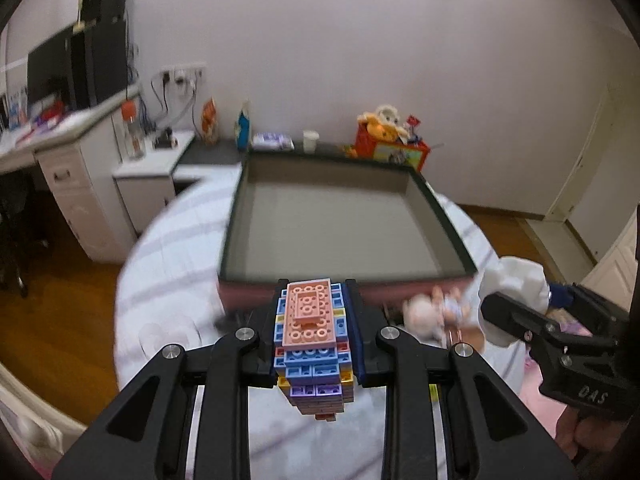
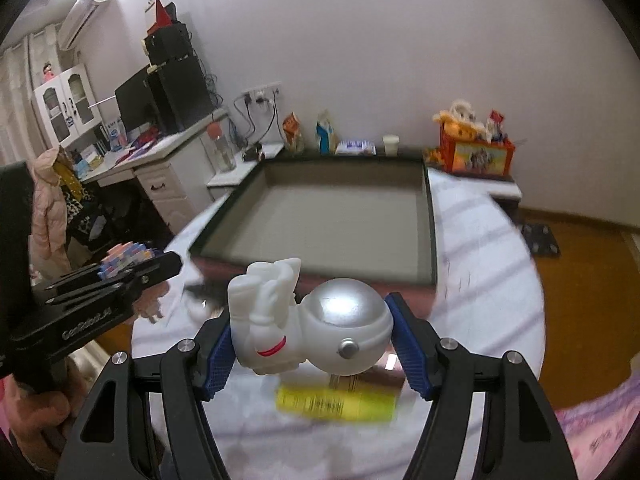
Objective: Organize rigid objects
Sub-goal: 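Carry the donut and astronaut into the box and open both tools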
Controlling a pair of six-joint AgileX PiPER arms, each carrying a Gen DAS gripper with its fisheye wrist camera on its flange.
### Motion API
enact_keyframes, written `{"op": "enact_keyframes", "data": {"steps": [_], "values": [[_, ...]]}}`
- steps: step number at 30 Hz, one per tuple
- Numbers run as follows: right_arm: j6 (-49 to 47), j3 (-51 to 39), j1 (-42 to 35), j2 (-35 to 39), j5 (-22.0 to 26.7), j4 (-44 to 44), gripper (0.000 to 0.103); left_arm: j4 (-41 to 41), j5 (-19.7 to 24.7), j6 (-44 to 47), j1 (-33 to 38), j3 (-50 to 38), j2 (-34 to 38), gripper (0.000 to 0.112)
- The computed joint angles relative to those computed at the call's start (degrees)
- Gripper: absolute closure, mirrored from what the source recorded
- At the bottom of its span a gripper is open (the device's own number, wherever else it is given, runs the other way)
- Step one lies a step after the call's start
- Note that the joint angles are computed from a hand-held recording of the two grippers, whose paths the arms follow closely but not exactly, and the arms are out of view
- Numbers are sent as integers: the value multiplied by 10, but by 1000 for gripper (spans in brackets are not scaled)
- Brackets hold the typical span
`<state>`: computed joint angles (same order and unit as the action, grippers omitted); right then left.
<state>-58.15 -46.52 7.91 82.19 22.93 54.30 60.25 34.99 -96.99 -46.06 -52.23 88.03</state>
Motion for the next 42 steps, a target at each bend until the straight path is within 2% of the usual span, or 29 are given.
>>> {"op": "enact_keyframes", "data": {"steps": [4, 7, 11, 13, 17, 21, 23, 25, 26, 27, 28, 30, 31, 36, 42], "values": [[84, -110, 18, 68, 3, -79, 33, -30, -6, 95, 54, -74, 27, 87], [161, -207, 28, 145, 14, -146, 33, -68, -34, 164, 104, -129, 68, 87], [254, -335, 33, 254, 56, -229, 33, -155, -55, 282, 158, -218, 150, 87], [295, -398, 32, 307, 85, -263, 33, -233, -63, 364, 186, -269, 203, 87], [377, -524, 37, 412, 148, -340, 33, -336, -51, 468, 211, -348, 286, 87], [408, -584, 43, 460, 190, -377, 33, -390, -23, 527, 218, -406, 343, 86], [414, -610, 43, 480, 215, -388, 32, -387, -7, 526, 215, -422, 357, 81], [416, -601, 42, 479, 210, -392, 31, -370, 1, 510, 211, -424, 358, 54], [419, -600, 41, 478, 209, -394, 26, -349, 18, 487, 207, -425, 356, 50], [418, -598, 38, 476, 210, -386, 24, -337, 16, 470, 208, -414, 348, 42], [412, -590, 34, 469, 206, -378, 22, -339, 4, 464, 212, -398, 337, 28], [401, -576, 28, 455, 203, -364, 20, -338, -24, 453, 219, -365, 312, 10], [394, -572, 26, 452, 203, -354, 18, -341, -44, 450, 221, -341, 293, 10], [344, -510, 10, 402, 183, -279, 16, -249, -32, 357, 196, -287, 236, 10], [280, -378, -7, 291, 120, -197, 16, -135, 2, 226, 142, -189, 129, 9]]}}
